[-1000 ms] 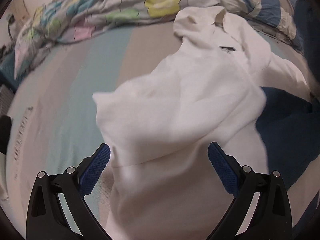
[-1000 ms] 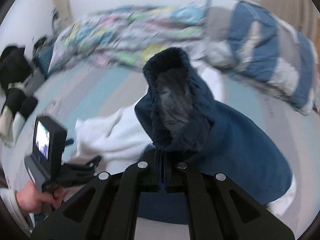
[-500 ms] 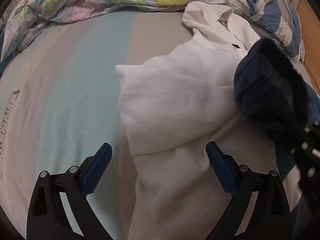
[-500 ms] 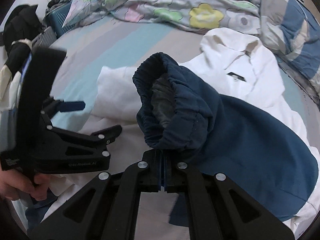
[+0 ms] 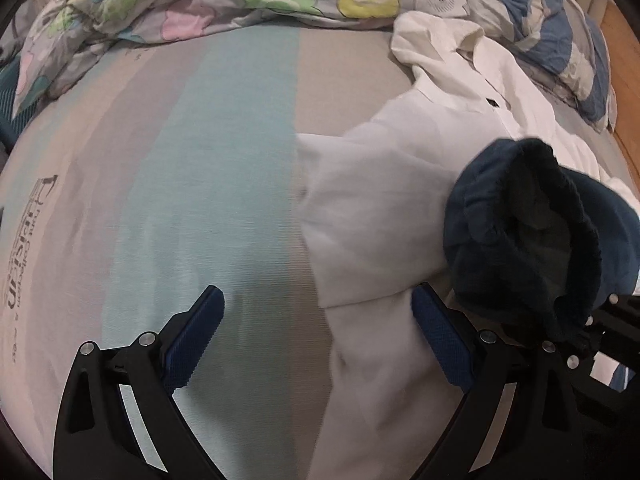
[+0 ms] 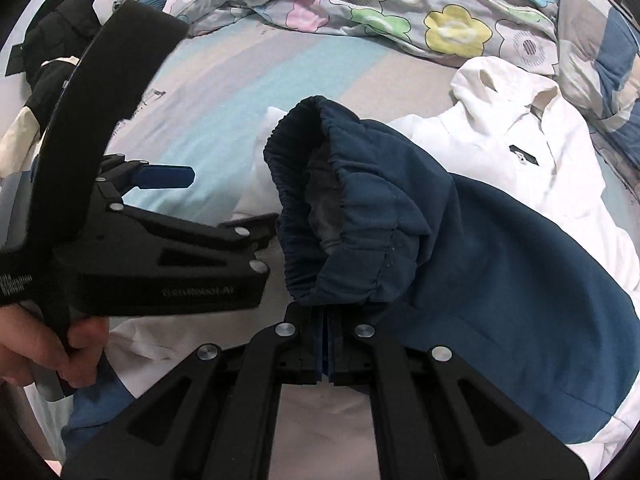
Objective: Fold large clothes
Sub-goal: 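Lift the held cuff with the right tool and carry it over the jacket body, then lower the sleeve onto the jacket and open the right tool while the left tool grasps the first cuff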
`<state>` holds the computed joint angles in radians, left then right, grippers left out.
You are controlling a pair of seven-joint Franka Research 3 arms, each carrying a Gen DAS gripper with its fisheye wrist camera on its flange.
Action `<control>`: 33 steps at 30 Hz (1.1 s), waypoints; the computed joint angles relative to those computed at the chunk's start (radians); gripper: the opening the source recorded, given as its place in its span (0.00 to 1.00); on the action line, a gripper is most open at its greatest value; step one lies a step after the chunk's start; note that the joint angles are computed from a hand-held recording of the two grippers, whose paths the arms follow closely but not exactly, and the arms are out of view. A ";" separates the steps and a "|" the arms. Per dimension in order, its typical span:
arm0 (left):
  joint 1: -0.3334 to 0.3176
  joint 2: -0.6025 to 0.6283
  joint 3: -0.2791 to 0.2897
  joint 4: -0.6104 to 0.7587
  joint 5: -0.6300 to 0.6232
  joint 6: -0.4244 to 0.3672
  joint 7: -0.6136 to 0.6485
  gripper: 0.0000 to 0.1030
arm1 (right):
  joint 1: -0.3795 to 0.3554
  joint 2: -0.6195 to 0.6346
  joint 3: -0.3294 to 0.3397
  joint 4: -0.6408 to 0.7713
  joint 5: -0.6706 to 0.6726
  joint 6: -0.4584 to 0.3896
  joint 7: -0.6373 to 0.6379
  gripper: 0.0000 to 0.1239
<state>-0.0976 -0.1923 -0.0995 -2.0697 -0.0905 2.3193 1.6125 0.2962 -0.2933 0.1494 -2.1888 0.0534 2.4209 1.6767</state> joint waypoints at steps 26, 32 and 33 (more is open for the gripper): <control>-0.041 -0.024 -0.004 0.108 -0.055 -0.061 -0.044 0.94 | -0.118 -0.245 -0.038 -0.059 -0.054 -0.101 0.003 0.58; -0.086 0.034 -0.060 0.130 -0.044 -0.041 -0.070 0.94 | -0.286 -0.237 -0.071 -0.065 -0.166 -0.109 0.027 0.58; -0.088 0.044 -0.063 0.135 -0.038 -0.047 -0.080 0.94 | -0.306 -0.235 -0.073 -0.069 -0.183 -0.105 0.031 0.58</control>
<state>-0.1855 -0.1480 -0.1625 -1.9344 -0.1286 2.2720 1.5321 -0.0093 -0.5281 0.0759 -2.2577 -0.1299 2.3164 1.7079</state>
